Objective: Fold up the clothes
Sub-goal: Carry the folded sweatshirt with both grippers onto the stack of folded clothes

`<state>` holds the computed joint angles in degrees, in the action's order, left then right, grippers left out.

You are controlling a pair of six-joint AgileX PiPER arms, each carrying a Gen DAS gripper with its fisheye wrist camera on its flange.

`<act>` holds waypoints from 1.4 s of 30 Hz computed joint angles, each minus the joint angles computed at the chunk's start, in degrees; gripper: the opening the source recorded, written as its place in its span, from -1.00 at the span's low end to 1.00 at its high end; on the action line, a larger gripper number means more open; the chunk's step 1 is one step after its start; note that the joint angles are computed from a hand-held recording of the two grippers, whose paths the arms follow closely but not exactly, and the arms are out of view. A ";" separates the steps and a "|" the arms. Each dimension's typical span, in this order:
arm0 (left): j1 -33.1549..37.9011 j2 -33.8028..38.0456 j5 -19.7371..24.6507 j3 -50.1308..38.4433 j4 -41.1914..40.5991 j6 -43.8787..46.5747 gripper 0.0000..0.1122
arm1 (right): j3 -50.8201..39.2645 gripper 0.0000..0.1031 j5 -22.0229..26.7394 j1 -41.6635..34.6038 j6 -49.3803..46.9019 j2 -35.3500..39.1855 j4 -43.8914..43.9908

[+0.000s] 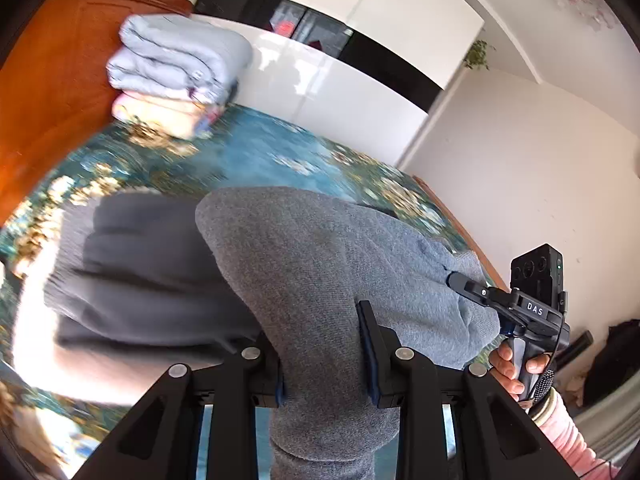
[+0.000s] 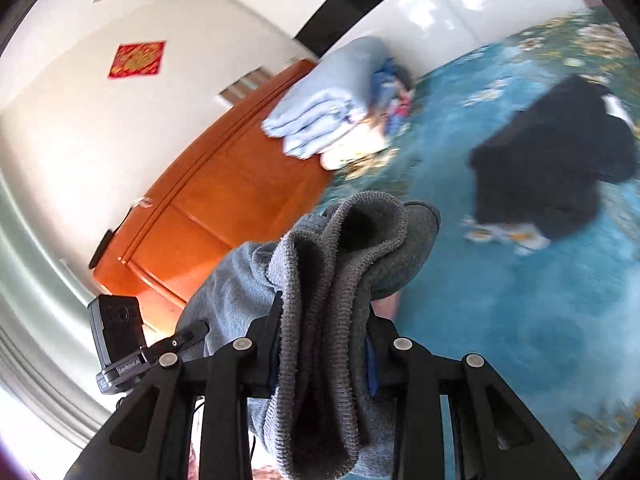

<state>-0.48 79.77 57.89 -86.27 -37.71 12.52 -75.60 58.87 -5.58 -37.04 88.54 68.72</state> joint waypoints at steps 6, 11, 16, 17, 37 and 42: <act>16.73 10.68 6.33 -11.06 -6.14 6.61 -0.46 | -21.94 -0.36 -10.22 18.01 15.29 14.31 -10.06; 19.53 19.22 4.05 -14.06 -7.50 8.16 -0.46 | -34.85 -0.35 -12.69 24.15 26.83 24.37 -19.04; 22.26 23.25 1.33 -6.40 -14.50 14.02 -0.33 | -33.94 -0.24 -12.95 25.23 29.83 29.01 -22.06; 23.26 23.81 1.57 -5.36 -17.82 16.05 -0.31 | -32.68 -0.21 -13.05 24.47 27.94 29.14 -19.46; 15.42 11.08 -7.48 0.94 -4.56 18.66 0.21 | -44.85 -0.13 -8.27 28.78 24.10 27.33 -36.71; 16.01 14.47 -9.10 5.35 -9.17 20.71 0.21 | -46.86 -0.12 -6.96 32.02 29.12 33.15 -45.06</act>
